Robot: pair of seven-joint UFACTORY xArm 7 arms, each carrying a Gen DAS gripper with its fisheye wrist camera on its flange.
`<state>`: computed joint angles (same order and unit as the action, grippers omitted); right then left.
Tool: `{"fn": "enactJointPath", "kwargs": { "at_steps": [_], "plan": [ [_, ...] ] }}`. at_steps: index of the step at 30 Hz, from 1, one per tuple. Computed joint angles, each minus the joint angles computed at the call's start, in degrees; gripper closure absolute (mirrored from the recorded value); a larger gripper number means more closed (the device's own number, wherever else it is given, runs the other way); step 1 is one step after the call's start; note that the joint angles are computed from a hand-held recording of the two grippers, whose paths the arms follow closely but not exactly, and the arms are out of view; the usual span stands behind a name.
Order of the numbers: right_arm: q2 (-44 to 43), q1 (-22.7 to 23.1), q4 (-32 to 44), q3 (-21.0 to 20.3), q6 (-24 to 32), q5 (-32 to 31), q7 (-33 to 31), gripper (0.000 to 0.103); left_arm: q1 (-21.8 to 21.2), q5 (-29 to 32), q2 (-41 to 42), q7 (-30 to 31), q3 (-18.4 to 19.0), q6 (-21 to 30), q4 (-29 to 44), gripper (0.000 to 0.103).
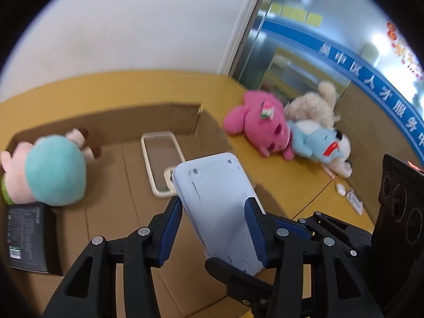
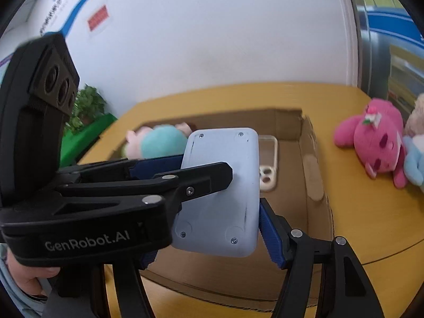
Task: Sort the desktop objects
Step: 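Lower the power bank into the cardboard box and open the right gripper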
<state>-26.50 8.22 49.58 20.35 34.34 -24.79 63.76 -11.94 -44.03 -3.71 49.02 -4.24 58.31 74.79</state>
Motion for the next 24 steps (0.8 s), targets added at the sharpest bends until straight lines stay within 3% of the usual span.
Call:
{"fn": "enactJointPath", "kwargs": {
  "at_steps": [7,13,15,21,24],
  "plan": [
    [3.8,2.6,-4.0,-4.5,-0.5,6.6,-2.8,0.039,-0.6,8.9,6.5,-8.5,-2.3,2.7,3.0,0.055],
    [5.7,4.1,-3.4,-5.8,2.2,10.6,-4.3,0.039,-1.5,16.1,11.0,-16.0,-3.6,6.1,7.3,0.055],
    [6.2,4.4,-3.4,-6.2,3.0,11.8,-4.3,0.039,-1.5,17.8,12.5,-17.9,-3.8,8.1,8.5,0.061],
    [7.5,4.1,-1.3,-5.2,6.6,9.3,-2.1,0.038,-0.7,18.3,12.9,-18.8,-3.9,9.5,9.4,0.061],
    [7.4,4.9,-0.8,-5.0,6.5,8.6,-1.8,0.027,-0.1,16.5,10.2,-16.0,-3.9,7.5,6.8,0.061]
  ]
}}
